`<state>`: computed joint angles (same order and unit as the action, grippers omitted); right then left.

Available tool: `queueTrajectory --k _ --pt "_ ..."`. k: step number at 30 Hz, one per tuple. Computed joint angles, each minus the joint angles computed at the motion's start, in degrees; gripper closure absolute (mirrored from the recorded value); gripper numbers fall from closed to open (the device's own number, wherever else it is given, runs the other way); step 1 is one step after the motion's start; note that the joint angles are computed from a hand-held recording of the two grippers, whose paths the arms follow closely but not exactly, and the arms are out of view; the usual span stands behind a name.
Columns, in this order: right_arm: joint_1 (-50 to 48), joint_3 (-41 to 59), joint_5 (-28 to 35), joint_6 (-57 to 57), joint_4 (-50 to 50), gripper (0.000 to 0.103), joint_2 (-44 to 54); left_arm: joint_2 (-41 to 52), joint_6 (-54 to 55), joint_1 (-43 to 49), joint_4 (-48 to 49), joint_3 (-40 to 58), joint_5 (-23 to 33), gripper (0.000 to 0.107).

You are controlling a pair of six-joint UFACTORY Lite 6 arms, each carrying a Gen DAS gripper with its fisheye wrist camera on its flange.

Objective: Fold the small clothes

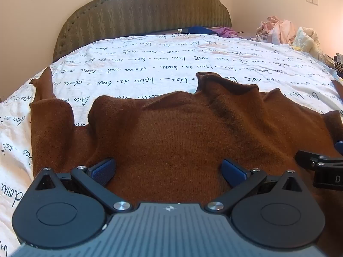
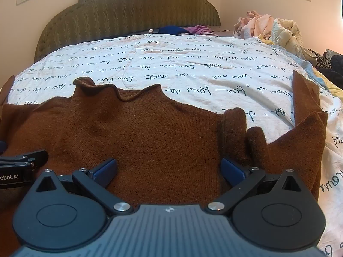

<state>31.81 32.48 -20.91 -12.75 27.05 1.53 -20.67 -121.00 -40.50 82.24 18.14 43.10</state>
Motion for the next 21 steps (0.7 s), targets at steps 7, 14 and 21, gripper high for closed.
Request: queueTrajectory --k 7,14,21 --pt "0.0 0.1 0.1 -0.7 0.5 0.000 0.0 -0.4 -0.3 0.4 0.2 -0.2 -0.7 0.004" --pt "0.1 0.1 0.1 -1.1 1.0 0.000 0.0 -0.8 -0.5 0.7 0.5 -0.5 -1.0 0.004" --pt "-0.1 0.1 0.1 -0.6 0.4 0.000 0.0 -1.4 -1.2 0.5 0.9 -1.1 -0.9 0.004"
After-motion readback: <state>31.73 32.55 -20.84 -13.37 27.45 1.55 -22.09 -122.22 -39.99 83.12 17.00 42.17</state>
